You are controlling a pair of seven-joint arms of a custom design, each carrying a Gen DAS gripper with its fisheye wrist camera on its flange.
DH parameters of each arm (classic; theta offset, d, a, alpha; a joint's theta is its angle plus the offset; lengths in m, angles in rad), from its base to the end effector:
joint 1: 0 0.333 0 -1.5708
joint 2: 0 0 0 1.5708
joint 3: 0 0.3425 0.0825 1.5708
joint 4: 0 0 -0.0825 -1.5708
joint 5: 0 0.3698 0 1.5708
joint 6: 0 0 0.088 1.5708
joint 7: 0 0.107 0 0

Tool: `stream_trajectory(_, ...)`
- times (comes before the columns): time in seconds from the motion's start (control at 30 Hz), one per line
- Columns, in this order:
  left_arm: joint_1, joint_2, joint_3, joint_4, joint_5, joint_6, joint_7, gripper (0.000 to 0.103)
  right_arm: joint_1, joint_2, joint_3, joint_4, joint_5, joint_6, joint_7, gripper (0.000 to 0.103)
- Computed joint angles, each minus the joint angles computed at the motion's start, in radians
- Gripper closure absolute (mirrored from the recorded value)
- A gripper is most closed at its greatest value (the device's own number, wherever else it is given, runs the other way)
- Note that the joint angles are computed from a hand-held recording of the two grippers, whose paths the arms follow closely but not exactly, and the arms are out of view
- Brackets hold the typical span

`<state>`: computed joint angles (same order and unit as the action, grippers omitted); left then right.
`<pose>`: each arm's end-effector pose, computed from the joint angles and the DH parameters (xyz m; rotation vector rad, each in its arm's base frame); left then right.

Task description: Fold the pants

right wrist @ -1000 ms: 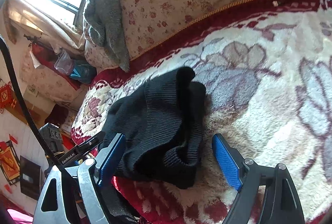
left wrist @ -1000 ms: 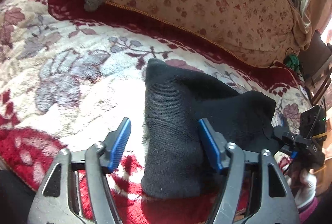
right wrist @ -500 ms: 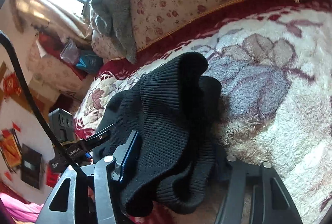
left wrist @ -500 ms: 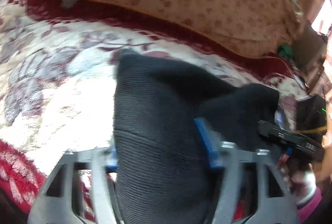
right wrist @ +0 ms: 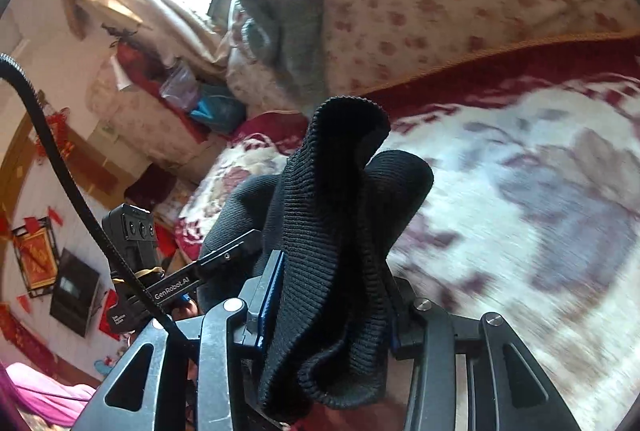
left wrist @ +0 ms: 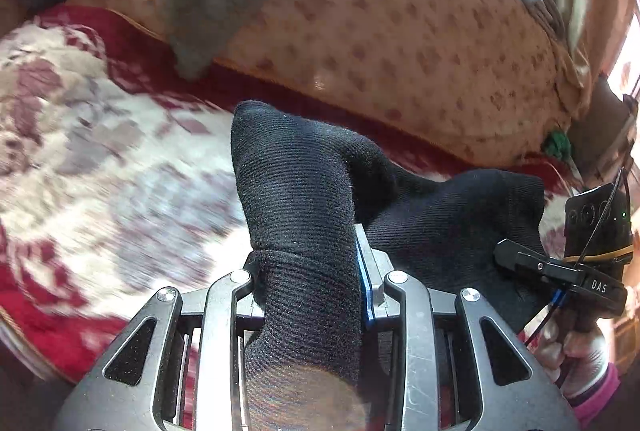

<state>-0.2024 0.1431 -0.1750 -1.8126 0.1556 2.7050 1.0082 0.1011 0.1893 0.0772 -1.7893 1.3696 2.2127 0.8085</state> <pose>0.5965 -0.2344 0.5805 -1.9562 1.8026 -0.9570 0.6233 0.1415 0.5243 -1.5017 1.2882 0.4388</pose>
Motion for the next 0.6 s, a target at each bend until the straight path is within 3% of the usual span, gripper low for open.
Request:
stream_trajectory(0.1,0.02,-0.032,0.033,-0.022,0.054,-0.008,-0.038,0.073,0.027,0.066,0.027,0.102,-0.012,0.008,0.018,0.063)
stream_trajectory(0.33,0.105,-0.077,0.064,-0.096,0.058,-0.018,-0.094,0.073,0.076,0.28,0.118,0.373,-0.088,0.009,0.145,0.063)
stream_trajectory(0.5,0.156,-0.069,0.064,-0.148,-0.052,-0.042,-0.054,0.072,0.105,0.39,0.165,0.497,-0.206,0.013,0.253,0.063)
stream_trajectory(0.57,0.161,-0.071,0.064,-0.176,-0.069,-0.019,-0.069,0.061,0.128,0.393,0.156,0.495,-0.297,0.041,0.294,0.061)
stream_trajectory(0.6,0.158,-0.072,0.071,-0.185,-0.029,-0.01,-0.113,0.05,0.13,0.391,0.157,0.489,-0.326,0.052,0.31,0.059)
